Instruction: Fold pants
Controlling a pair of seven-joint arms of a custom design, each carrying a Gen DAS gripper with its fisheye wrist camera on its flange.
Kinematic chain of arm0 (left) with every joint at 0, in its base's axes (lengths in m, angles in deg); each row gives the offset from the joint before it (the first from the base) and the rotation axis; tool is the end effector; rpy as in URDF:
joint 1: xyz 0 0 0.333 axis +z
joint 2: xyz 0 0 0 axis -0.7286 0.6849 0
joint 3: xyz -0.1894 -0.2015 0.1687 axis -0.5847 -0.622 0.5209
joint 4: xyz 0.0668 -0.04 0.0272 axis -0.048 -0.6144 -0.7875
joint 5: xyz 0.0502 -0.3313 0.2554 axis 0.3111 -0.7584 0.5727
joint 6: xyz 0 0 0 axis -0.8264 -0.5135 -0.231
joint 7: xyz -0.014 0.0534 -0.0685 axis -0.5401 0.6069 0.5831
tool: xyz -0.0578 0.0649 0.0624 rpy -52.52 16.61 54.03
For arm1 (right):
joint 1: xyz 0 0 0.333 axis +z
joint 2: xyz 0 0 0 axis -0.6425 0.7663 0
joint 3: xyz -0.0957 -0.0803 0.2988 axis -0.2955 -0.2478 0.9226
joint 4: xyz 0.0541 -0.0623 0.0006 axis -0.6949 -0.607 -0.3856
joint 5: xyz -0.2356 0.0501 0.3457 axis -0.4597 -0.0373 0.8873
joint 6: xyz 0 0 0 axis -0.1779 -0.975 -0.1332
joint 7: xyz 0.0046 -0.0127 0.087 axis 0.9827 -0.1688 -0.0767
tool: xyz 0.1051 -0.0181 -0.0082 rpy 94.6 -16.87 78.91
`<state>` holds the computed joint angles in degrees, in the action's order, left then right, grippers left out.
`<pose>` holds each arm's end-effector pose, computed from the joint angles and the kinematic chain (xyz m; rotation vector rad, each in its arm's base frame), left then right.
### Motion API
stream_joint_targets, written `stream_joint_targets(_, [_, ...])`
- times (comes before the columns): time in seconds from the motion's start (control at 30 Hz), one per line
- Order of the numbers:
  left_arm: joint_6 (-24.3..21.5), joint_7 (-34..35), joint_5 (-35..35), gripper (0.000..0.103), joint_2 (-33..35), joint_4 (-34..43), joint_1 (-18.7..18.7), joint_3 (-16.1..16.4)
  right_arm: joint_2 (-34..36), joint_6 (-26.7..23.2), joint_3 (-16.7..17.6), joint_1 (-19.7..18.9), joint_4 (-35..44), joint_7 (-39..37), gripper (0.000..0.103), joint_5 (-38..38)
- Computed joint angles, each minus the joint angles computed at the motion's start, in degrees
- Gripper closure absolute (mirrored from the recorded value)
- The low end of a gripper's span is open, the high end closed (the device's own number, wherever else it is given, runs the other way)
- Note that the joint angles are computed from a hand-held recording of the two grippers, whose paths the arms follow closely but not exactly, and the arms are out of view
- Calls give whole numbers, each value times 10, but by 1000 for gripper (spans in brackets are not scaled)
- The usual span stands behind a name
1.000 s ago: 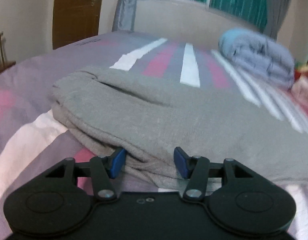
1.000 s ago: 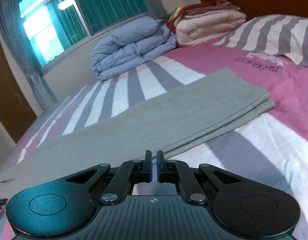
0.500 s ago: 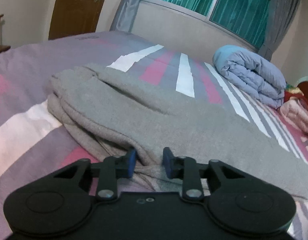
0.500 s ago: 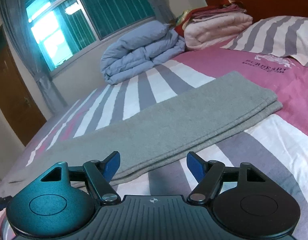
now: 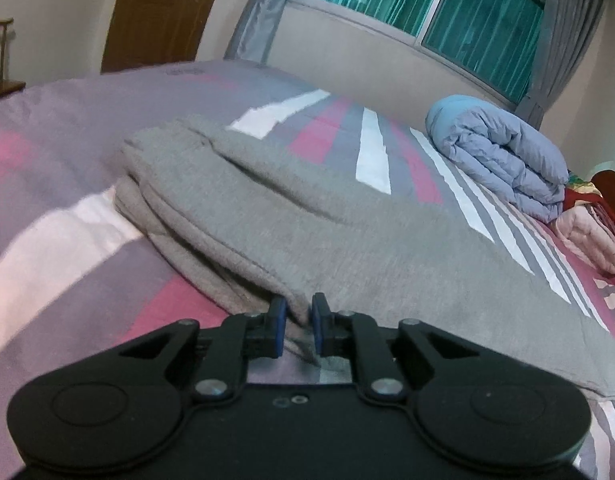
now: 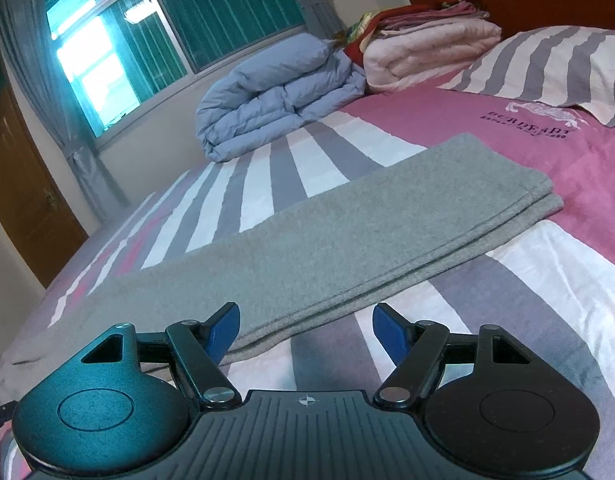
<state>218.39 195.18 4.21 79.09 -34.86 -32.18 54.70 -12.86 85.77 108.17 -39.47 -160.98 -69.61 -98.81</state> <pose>0.7370 0.0591 0.5144 -1.5960 1.9788 -1.3072 0.4020 0.1660 0.5221 -0.5931 2.1043 -0.8717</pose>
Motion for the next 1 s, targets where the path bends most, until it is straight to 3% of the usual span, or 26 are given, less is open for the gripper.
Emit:
stream_joint_targets(0.07, [-18, 9, -23, 89, -14, -12, 12, -3, -7, -3, 3, 0, -3, 5, 30, -2])
stream_joint_targets(0.23, [-86, 8, -77, 88, -35, -29, 22, 7, -13, -6, 10, 0, -2, 17, 30, -12])
stream_joint_targets(0.4, [-172, -68, -123, 88, -17, -8, 24, 15, -7, -4, 14, 5, 8, 16, 30, -18])
stream_joint_targets(0.5, [-176, -96, -121, 88, -5, 3, 16, 18, -8, -11, 16, 10, 9, 18, 30, -17])
stream_joint_targets(0.6, [-189, -167, -103, 88, 22, 30, 12, 20, -13, -17, 15, 12, 6, 27, 30, -13])
stream_joint_targets(0.77, [-189, -204, -102, 89, 50, 52, 21, 7, -27, -16, 12, 10, -8, 59, 30, -5])
stream_joint_targets(0.83, [-191, -220, -109, 89, 62, 62, 28, 0, -39, 2, 8, 2, -23, 96, 30, -4])
stream_joint_targets(0.9, [-182, -234, -118, 97, 66, 60, 32, -5, -57, 21, 4, -9, -44, 137, 30, 5])
stream_joint_targets(1.0, [-159, -189, -119, 100, 48, 34, 35, -10, -102, 66, 13, -45, -88, 229, 30, -1])
